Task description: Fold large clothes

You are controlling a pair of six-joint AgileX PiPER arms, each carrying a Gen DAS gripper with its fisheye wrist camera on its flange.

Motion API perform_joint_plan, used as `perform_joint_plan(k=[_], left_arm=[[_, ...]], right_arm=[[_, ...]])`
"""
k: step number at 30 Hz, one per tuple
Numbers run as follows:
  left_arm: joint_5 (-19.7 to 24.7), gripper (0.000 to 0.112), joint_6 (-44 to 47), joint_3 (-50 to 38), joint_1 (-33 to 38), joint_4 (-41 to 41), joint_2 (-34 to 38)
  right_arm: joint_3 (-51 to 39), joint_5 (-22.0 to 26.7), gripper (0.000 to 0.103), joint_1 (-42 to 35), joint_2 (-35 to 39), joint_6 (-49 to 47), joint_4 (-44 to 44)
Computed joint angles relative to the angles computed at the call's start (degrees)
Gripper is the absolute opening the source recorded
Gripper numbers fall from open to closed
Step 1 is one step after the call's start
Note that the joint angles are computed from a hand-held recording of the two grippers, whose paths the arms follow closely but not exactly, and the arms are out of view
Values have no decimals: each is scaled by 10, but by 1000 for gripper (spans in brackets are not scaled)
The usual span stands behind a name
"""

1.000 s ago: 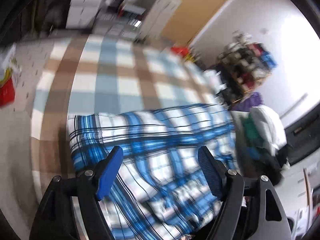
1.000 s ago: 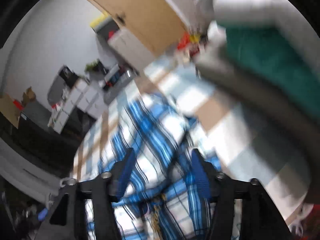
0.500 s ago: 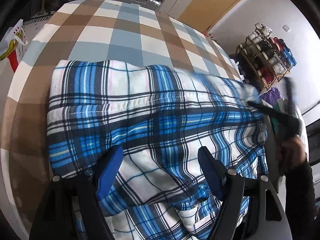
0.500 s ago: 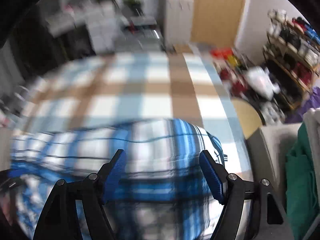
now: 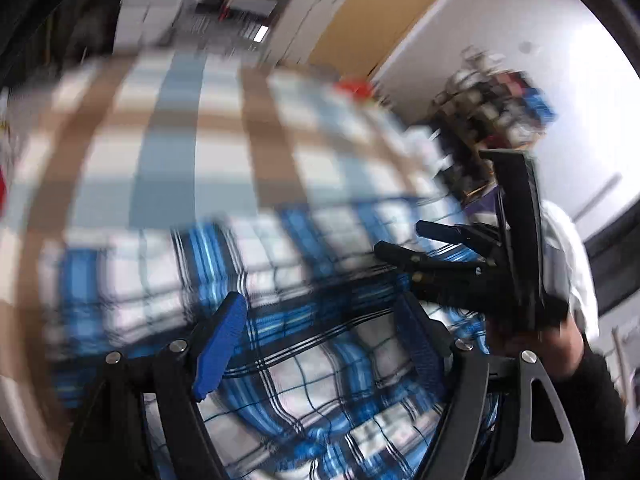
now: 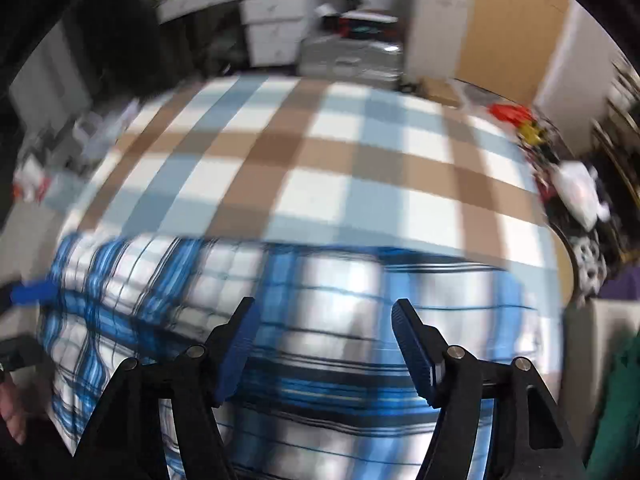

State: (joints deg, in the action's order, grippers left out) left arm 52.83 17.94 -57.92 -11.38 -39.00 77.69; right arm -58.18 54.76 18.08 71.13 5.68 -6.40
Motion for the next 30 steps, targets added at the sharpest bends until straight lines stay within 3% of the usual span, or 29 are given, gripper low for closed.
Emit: perform_joint_plan(k=[3, 5, 7, 12, 14, 16, 17, 22, 26, 30], left_arm=[[-24, 72, -17, 18, -12, 24, 43], [-19, 72, -56, 5, -33, 81, 32], [-3, 72, -118, 1, -50, 146, 8], [4, 72, -72, 48, -17, 137, -17], [2, 72, -37, 54, 2, 112, -16], [8, 73, -40, 45, 5, 109, -10], [11, 76, -43, 35, 5, 106, 0], [17, 88, -66, -42, -34, 152, 69], [40, 97, -141, -148, -112, 301, 156], [82, 99, -165, -278, -124, 357, 254]], right_arm=[[44, -27, 69, 10, 45, 24, -13], [49, -30, 72, -49, 36, -58, 69], [49, -16, 70, -80, 11, -105, 81], [73, -38, 72, -212, -58, -183, 82], [76, -43, 73, -216, -37, -162, 27], [103, -58, 73, -251, -15, -209, 58], [109, -68, 80, -263, -20, -224, 71], [93, -80, 88, -270, 14, -228, 87], [49, -81, 89, -279, 59, -226, 106], [5, -101, 90, -277, 108, -218, 113]])
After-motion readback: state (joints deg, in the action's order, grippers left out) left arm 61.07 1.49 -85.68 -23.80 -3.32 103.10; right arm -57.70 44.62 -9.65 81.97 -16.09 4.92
